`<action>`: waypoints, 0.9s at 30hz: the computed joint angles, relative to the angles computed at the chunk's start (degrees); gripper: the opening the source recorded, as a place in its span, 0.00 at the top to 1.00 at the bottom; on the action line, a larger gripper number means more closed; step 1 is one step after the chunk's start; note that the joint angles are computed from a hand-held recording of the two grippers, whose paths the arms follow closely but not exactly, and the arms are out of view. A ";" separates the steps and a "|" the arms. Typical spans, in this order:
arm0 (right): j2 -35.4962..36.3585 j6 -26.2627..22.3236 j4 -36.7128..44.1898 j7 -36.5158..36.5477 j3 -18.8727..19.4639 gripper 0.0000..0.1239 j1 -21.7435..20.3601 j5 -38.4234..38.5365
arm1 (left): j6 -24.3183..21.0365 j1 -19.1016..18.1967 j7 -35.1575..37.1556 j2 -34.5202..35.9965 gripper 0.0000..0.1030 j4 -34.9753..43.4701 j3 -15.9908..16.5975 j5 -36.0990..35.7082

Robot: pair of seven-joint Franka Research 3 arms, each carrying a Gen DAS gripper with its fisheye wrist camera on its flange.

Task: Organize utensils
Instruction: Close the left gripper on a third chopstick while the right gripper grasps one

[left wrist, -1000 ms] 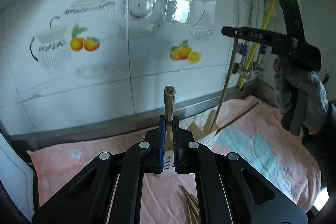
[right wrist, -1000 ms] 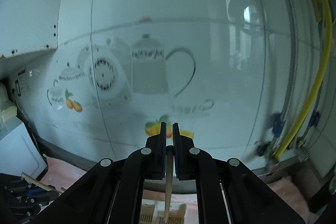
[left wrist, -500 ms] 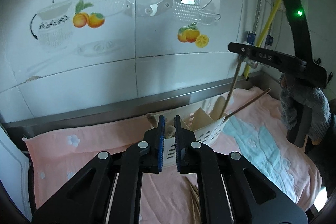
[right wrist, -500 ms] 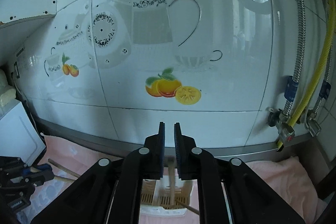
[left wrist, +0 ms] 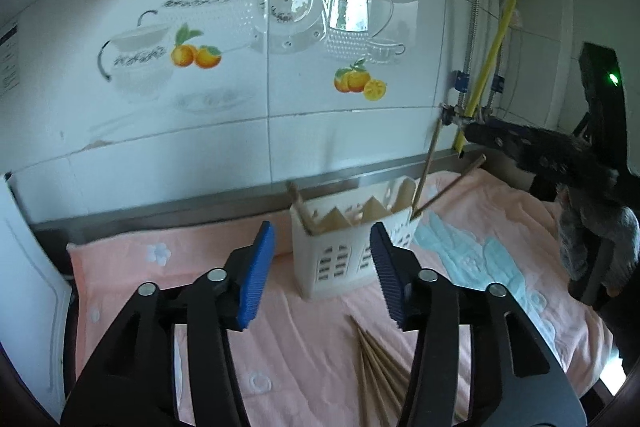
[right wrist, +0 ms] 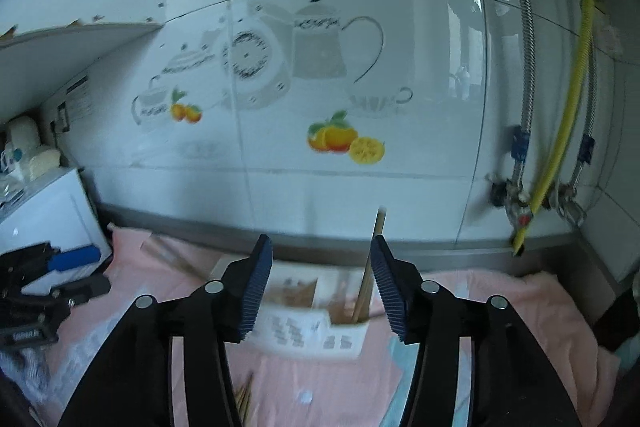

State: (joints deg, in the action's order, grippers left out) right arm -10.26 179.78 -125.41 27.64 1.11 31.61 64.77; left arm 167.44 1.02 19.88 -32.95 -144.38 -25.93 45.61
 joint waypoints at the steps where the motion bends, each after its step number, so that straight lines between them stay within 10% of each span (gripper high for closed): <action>1: -1.29 0.01 -1.76 -0.69 0.02 0.55 0.37 0.68 | 0.19 -0.55 -0.45 -1.07 0.47 -1.25 0.16 -0.30; 16: -13.15 8.59 -25.73 -6.64 -7.11 0.51 18.40 7.23 | -3.47 -9.03 -6.00 -11.15 0.40 -16.77 -1.82 -7.47; 22: -14.87 14.14 -33.05 -1.01 -13.35 0.52 29.25 3.05 | -3.85 -12.25 -9.29 -12.78 0.40 -21.10 -2.37 -9.52; 27: -15.02 12.94 -36.64 4.37 -13.66 0.62 30.12 1.17 | -4.39 -14.32 -10.93 -13.38 0.40 -23.23 -2.54 -10.75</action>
State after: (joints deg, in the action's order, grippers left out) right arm -25.28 192.71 -162.05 32.02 -12.55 61.73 65.94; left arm 163.05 -13.30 8.95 -46.33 -167.61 -28.47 34.86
